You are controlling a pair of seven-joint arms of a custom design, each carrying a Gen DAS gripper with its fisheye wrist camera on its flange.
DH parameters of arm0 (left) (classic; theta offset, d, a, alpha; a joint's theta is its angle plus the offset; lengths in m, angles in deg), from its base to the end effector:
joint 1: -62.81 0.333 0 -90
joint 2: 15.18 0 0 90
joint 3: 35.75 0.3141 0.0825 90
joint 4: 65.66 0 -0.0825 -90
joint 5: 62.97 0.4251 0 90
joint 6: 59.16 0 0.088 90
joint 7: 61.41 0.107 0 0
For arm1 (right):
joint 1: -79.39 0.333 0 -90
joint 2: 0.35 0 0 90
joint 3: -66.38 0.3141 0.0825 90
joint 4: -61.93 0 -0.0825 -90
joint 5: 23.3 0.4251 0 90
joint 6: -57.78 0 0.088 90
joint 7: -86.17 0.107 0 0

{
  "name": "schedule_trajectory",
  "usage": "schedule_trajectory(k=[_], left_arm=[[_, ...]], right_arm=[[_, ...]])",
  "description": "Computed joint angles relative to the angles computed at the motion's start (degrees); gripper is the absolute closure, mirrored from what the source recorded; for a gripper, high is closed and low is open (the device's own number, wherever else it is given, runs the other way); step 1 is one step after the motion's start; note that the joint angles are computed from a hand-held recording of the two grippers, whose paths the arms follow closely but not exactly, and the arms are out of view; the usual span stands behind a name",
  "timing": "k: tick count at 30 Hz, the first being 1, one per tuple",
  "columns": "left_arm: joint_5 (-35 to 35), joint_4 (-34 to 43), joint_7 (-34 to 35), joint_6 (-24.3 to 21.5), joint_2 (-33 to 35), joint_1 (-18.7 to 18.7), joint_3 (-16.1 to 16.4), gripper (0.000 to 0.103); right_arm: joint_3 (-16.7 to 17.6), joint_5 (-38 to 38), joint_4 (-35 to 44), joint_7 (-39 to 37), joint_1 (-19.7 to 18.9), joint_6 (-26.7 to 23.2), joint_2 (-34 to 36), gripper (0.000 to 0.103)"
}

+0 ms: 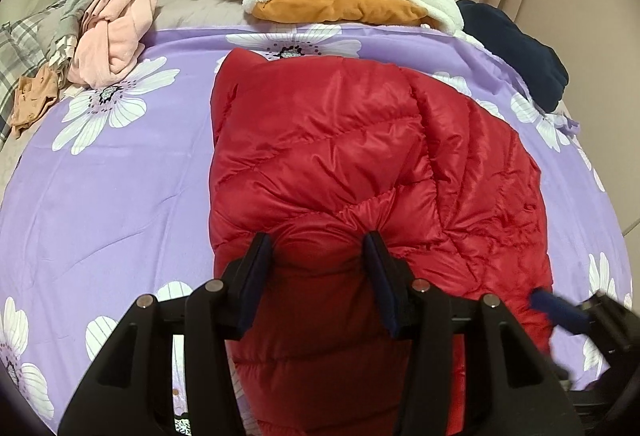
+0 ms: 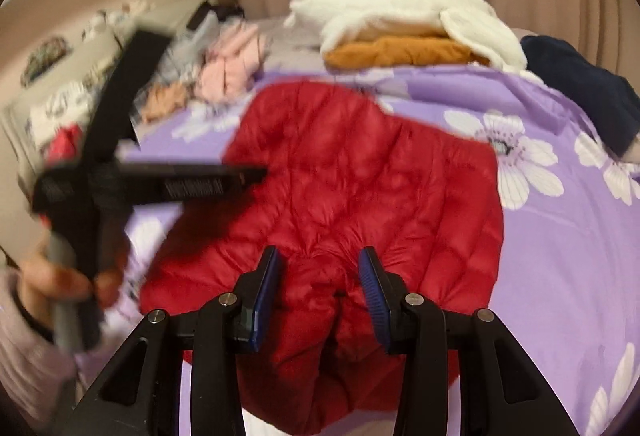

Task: Fold large clothes

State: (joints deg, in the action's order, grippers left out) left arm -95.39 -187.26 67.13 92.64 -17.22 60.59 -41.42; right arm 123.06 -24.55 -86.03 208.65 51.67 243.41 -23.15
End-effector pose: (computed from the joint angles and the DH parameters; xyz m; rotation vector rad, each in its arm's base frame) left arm 0.6073 -0.0700 0.4646 -1.5275 2.2670 -0.8691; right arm 0.4399 0.2544 0.4107 -1.6908 1.5598 -0.6633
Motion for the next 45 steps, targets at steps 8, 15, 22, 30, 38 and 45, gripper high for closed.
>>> schedule_trajectory(k=[8,15,22,30,38,45], left_arm=[[0.6,-1.2,-1.7,-0.5,-1.3,0.0,0.3,0.052],[-3.3,-7.9,2.4,-1.6,-8.0,-1.1,3.1,0.05],[-2.7,-12.6,4.0,-3.1,-12.2,-2.8,5.8,0.048],[-2.5,-12.4,3.2,-2.8,-10.1,-3.3,6.2,0.036],[-3.0,-13.8,3.6,-2.9,-11.7,-2.9,6.1,0.036],[-1.5,-16.6,2.6,-0.4,-14.5,-3.8,6.7,0.037]], right_arm=[[8.7,-1.9,1.4,2.9,-9.1,-0.3,-0.3,0.059],[4.2,1.2,0.0,1.3,-4.1,1.8,2.2,0.059],[3.2,2.7,0.0,0.9,-2.6,1.5,2.7,0.059],[2.8,2.4,0.5,0.7,-2.5,0.6,3.2,0.059],[1.1,1.9,-0.1,1.8,-0.8,0.3,2.5,0.059],[-2.0,2.9,-2.3,2.4,2.7,1.1,0.4,0.059]])
